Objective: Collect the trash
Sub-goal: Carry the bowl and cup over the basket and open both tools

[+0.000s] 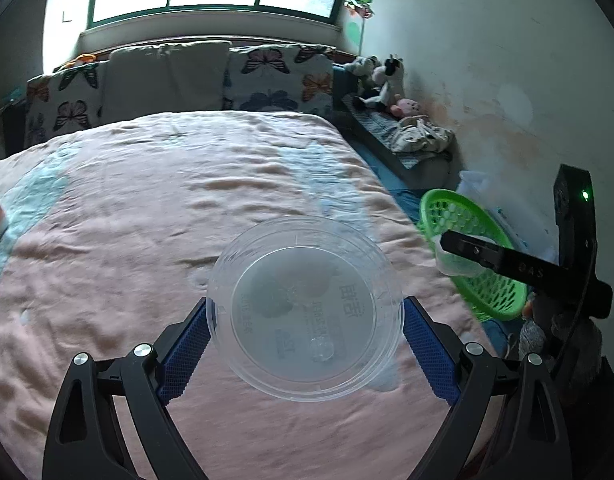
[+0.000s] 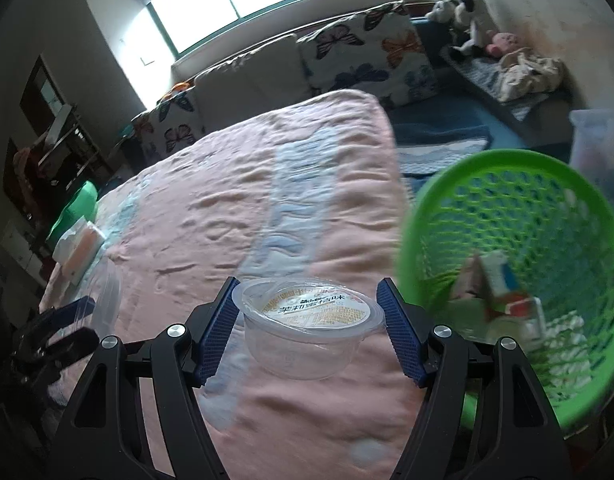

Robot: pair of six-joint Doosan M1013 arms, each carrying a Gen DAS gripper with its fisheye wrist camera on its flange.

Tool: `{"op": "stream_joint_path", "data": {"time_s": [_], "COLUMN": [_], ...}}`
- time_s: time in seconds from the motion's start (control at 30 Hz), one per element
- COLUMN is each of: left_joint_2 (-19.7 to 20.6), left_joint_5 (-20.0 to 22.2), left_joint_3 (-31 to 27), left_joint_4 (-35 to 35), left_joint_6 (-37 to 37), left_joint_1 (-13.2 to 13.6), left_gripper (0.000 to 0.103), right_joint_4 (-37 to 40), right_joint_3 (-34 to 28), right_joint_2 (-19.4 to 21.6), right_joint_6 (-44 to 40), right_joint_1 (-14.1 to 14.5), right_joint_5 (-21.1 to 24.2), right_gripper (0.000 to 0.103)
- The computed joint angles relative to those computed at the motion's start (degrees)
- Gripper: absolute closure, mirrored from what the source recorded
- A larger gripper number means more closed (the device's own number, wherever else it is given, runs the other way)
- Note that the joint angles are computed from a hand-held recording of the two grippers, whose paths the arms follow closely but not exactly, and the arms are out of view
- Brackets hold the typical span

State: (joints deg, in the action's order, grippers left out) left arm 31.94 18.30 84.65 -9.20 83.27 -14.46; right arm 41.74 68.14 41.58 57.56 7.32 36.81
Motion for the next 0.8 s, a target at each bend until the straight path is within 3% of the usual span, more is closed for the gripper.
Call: {"op": "stream_joint_path", "data": {"time_s": [0.37,0.8], "left_joint_2": [3.5,8.6], "left_joint_5": [4.6,11.0], "left_joint_3": [-7.3,-17.2], "left_joint_4": [-3.3,-4.9], "left_joint_6": [6.1,8.4], "left_joint_1": [-3.0,-5.3], "left_gripper": [0.014,0.014], "right_joint_4": [-5.7,-13.3], "right_joint_3": [3.9,3.4], "right_joint_2": [-2.1,0.0], "right_joint_6": [4.8,13.1], "right_joint_1": [-4.3,-6.9], "right_joint_5": [-4.1,-4.9], "right_gripper": [0.033,0.032]}}
